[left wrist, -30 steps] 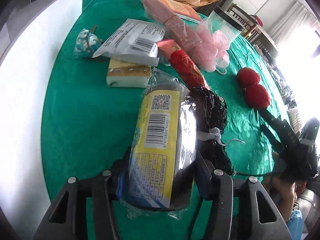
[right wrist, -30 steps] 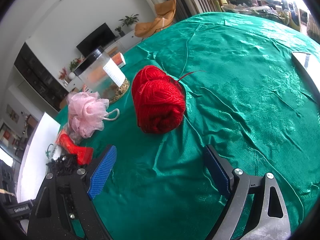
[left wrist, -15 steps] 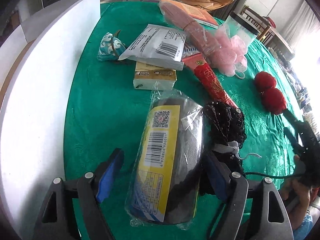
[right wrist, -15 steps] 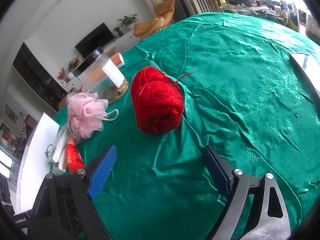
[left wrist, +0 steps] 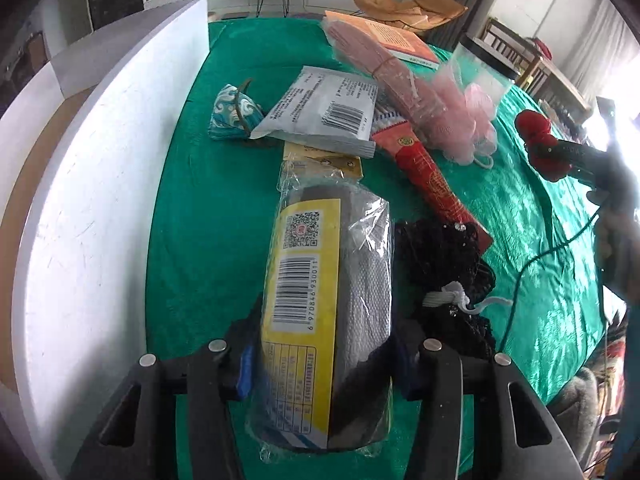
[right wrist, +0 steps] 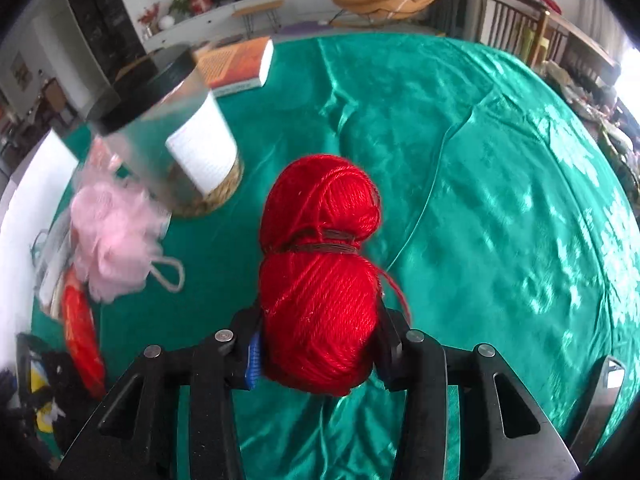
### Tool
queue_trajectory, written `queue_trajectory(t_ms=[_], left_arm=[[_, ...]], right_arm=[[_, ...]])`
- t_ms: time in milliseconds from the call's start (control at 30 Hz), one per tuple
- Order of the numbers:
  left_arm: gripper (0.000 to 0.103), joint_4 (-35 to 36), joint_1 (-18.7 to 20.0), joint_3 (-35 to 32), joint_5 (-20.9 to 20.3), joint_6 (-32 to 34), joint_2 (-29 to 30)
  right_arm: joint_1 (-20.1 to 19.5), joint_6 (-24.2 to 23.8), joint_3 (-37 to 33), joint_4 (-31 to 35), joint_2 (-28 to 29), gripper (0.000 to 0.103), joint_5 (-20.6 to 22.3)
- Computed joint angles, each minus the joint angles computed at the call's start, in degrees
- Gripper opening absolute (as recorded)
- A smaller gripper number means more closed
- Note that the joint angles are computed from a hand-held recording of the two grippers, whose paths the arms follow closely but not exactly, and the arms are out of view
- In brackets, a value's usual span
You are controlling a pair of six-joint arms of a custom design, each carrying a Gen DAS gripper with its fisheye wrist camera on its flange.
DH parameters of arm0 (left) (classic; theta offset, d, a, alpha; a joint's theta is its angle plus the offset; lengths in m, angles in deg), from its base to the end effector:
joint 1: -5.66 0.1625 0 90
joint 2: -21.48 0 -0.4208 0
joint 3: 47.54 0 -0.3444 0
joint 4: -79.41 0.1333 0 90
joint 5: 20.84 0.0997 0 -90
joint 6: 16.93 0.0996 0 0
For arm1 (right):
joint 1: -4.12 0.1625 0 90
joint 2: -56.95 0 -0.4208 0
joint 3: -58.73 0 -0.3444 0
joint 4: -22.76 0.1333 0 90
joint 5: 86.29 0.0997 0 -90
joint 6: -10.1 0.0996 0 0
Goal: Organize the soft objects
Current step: 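Close the right tool on the red yarn while the left tool closes on the wrapped package, then carry the red yarn and wrapped package into the white box and open both tools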
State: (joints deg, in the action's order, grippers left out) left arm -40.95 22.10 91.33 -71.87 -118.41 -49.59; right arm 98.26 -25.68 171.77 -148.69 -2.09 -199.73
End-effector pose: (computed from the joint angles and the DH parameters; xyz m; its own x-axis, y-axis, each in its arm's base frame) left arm -0.2311 -0.2725 0.1196 -0.7755 -0.3902 -0.4964 -0.0078 0.7921 -0.6104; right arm 0.1331 -0.5413 0.2096 -0.7157 -0.4229 0.5559 -0.5947 0.7863 -0.1676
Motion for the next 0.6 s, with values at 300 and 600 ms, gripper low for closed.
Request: queue_trajectory(t_ms=[300,600], left_arm=[[0.051,6.5,-2.8,-0.2,2.6,-5.5,-5.5],[0.051,28.7,-11.6,-3.7,6.6,-19.1,-18.1]], right_arm=[[1.6,4.2,-15.3,9.2,10.7,0.046,-5.9],[8.5,0.3,-8.3,1.0,-0.1,0.046,5.6]])
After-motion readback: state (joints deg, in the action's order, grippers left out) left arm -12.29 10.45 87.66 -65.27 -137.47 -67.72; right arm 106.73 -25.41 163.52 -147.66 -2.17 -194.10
